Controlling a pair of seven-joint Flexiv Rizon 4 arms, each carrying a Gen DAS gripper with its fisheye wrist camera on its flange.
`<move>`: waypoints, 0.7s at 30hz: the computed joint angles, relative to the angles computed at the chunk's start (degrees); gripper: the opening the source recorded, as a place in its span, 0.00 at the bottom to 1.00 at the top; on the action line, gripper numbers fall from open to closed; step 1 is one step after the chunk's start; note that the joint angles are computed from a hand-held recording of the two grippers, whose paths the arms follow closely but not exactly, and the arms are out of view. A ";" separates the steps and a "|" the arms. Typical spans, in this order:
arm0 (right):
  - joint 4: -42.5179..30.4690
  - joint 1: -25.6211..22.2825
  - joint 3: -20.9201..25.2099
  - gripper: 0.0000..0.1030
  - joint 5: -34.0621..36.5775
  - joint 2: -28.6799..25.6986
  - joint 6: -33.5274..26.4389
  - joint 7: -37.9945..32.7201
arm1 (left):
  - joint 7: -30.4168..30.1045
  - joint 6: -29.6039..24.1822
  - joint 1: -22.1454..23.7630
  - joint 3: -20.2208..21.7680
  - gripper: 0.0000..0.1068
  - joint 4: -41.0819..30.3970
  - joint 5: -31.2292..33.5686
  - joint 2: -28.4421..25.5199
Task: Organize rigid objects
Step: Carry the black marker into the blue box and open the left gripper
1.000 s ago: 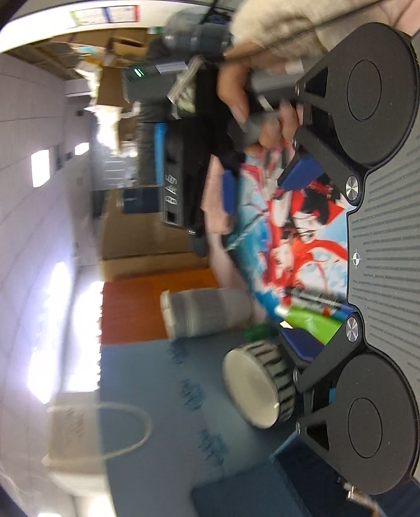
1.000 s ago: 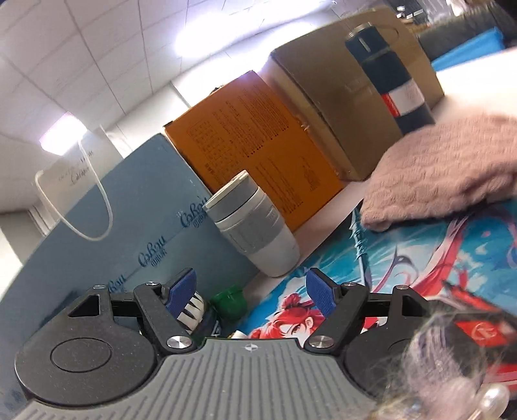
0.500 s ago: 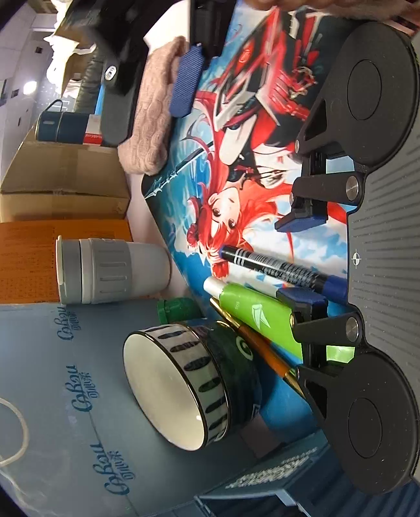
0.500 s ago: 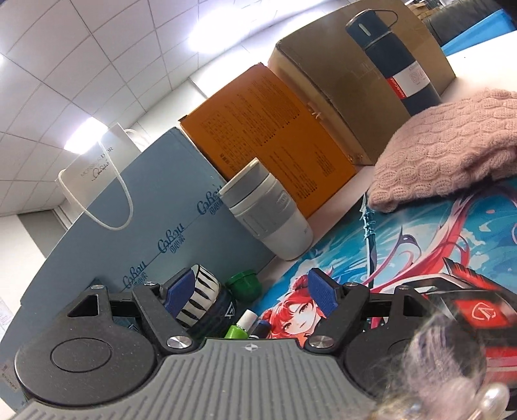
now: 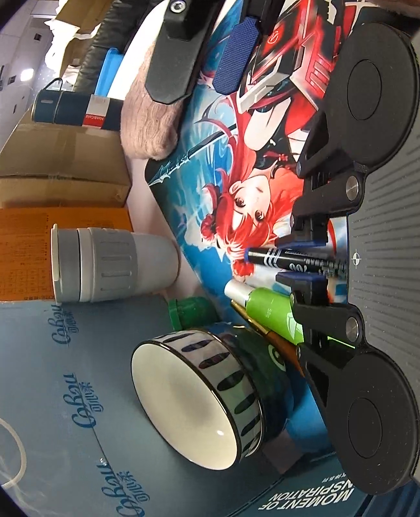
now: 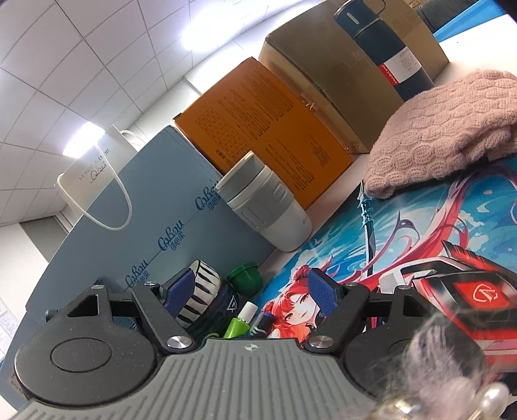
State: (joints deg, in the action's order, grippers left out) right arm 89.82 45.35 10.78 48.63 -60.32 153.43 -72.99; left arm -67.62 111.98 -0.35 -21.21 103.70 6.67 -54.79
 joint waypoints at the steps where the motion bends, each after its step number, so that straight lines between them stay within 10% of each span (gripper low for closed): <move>1: -0.04 -0.01 0.05 0.73 0.17 0.02 -0.19 -0.10 | 0.08 0.11 0.18 -0.12 0.10 0.09 0.25 0.01; 21: 0.17 1.57 -0.43 0.73 -4.28 0.87 -1.73 -1.81 | -15.02 22.02 20.72 -11.82 0.10 12.44 25.07 1.16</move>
State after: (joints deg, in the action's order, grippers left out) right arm 89.99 46.92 10.36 44.34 -59.45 151.70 -74.80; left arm -82.64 134.00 20.37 -33.03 116.14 31.75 -53.63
